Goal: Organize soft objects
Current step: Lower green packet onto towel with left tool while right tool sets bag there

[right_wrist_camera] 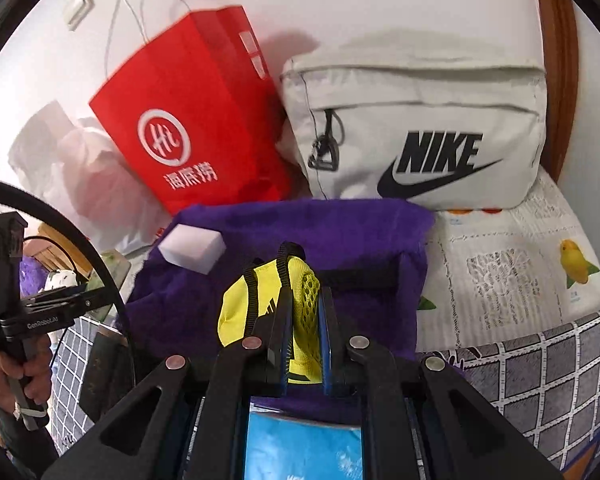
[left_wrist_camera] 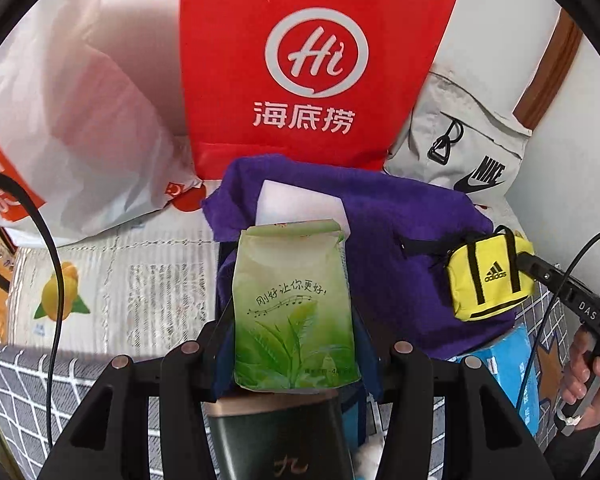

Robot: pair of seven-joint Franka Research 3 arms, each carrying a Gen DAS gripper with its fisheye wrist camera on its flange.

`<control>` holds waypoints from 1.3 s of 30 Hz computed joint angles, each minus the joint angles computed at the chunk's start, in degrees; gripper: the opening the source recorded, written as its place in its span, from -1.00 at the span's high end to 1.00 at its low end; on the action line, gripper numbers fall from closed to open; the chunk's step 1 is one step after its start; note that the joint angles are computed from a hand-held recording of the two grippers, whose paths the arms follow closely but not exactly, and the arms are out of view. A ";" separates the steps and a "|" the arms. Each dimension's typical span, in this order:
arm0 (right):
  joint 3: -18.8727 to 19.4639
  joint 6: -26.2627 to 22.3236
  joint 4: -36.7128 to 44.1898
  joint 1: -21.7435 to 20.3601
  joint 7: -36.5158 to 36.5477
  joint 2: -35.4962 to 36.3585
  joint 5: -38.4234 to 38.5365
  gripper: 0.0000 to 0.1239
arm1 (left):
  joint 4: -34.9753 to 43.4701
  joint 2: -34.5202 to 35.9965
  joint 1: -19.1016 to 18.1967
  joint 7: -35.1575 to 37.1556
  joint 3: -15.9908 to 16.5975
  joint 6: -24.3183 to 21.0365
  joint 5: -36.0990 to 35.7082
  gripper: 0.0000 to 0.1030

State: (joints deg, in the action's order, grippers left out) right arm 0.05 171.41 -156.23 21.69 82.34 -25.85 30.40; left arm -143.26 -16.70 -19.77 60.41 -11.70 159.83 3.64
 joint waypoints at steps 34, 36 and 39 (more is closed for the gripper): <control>0.48 -10.27 5.58 -4.58 -4.73 7.72 4.47 0.23 | 12.45 15.21 2.65 1.90 -2.49 -9.01 0.76 -0.37; 1.41 -9.01 4.50 -5.14 -3.72 6.24 2.87 0.13 | 11.79 14.34 2.78 -0.48 -2.70 -8.52 3.35 -0.40; 2.13 -9.05 3.40 -5.53 -1.86 3.64 0.65 0.13 | 10.79 12.45 2.48 -1.29 -2.84 -8.23 3.61 -0.40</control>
